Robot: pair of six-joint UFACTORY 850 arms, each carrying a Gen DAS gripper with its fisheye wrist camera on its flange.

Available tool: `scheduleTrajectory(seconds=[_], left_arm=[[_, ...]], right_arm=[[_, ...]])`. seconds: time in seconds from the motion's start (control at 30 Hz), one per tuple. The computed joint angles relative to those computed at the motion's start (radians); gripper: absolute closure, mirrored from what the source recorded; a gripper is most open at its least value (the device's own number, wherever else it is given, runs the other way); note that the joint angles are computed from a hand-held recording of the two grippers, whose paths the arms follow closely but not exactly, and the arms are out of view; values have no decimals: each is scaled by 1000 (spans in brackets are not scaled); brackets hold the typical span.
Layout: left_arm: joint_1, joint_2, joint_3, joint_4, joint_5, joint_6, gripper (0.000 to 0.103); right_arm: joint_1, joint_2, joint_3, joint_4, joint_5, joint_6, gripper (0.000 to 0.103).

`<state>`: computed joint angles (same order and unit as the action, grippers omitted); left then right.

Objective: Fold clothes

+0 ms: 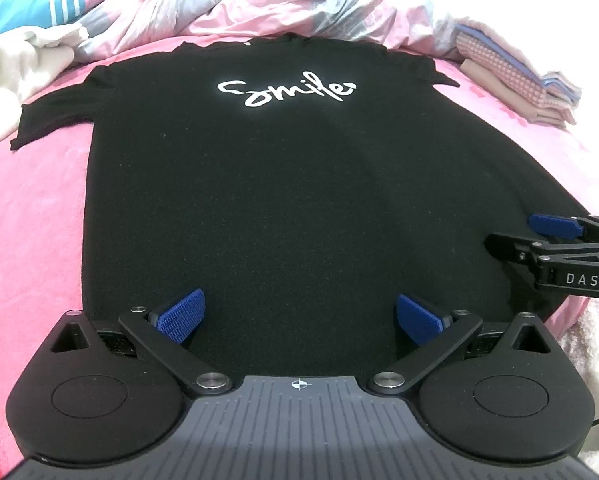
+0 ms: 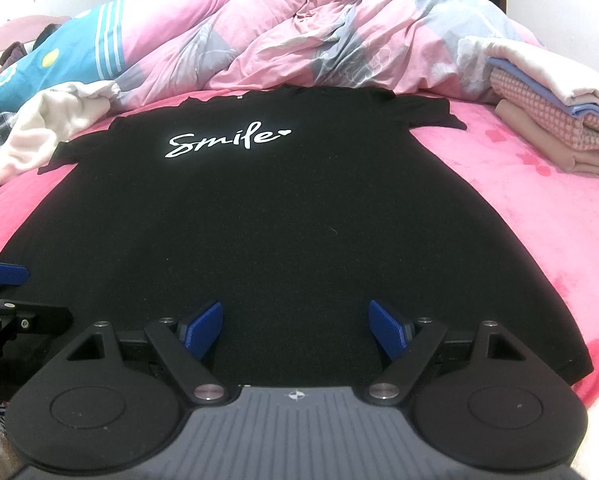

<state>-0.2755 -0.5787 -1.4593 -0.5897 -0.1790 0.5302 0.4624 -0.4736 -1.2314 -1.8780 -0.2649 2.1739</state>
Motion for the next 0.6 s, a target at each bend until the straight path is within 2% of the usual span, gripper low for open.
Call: scheduleTrajectory(seconds=[0.6], left_arm=[[3, -1, -2, -16, -7, 12, 0]], right_arm=[[2, -1, -1, 13, 0, -11, 20]])
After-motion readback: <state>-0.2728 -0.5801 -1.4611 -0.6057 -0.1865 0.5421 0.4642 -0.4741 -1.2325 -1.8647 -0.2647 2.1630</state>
